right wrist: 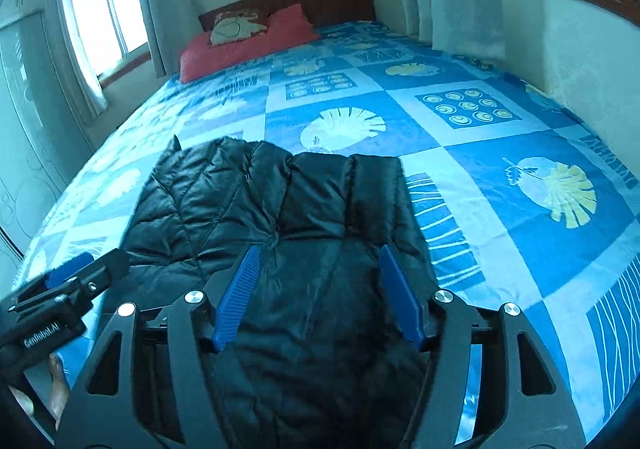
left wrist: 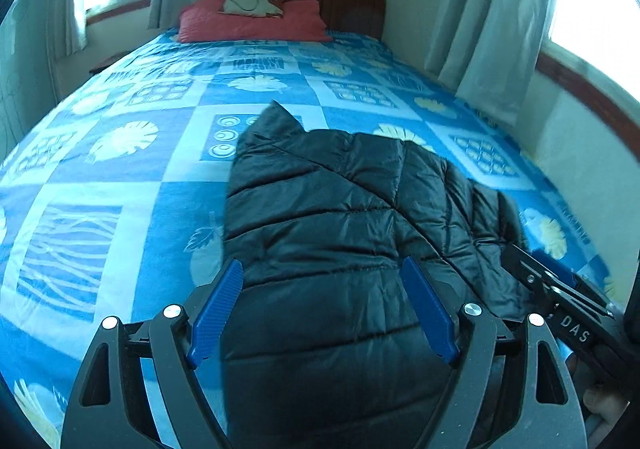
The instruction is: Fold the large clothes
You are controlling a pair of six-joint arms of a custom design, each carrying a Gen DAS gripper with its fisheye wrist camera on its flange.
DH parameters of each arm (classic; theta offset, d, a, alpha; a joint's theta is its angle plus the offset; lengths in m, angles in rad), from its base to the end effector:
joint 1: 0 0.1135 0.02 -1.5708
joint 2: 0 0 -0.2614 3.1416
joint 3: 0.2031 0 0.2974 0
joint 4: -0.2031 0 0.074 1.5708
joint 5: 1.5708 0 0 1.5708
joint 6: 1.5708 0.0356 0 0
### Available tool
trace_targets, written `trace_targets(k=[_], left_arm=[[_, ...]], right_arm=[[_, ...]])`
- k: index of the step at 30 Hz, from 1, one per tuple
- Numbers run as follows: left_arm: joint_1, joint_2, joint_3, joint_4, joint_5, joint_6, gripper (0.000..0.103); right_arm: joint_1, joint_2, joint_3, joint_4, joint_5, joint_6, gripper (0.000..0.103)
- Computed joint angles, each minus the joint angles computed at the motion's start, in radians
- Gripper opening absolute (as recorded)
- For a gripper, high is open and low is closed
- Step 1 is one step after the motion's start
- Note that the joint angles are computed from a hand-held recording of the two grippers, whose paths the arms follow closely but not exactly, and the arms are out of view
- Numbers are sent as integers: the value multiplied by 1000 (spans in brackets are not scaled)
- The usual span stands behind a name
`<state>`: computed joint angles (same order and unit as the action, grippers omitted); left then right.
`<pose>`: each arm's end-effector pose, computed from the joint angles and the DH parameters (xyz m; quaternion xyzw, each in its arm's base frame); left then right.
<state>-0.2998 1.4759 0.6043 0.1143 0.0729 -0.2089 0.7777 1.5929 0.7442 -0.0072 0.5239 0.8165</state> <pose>0.2937 -0.0935 0.1142 0.0561 0.9162 -0.1319 0.3742 0.2491 0.2203 0.1167 0.1081 0.9029 0.0722 0.4097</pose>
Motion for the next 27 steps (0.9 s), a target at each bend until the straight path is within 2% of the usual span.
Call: trace_targets(k=[5, 9, 14, 17, 22, 27], left_arm=[[117, -92, -85, -18, 149, -75, 81], [189, -95, -136, -2, 237, -138, 81], [219, -27, -156, 28, 303, -191, 81], [227, 24, -162, 75, 342, -242, 81], [224, 91, -159, 163, 377, -315, 84], [239, 171, -149, 253, 420, -364, 87]], right_arm=[[33, -119, -97, -4, 14, 85, 70], [45, -134, -151, 23, -4, 158, 70], [33, -111, -201, 95, -48, 216, 70], [0, -94, -230, 169, -111, 229, 72], [-75, -45, -264, 309, -242, 219, 81], [-112, 8, -263, 385, -301, 186, 88]])
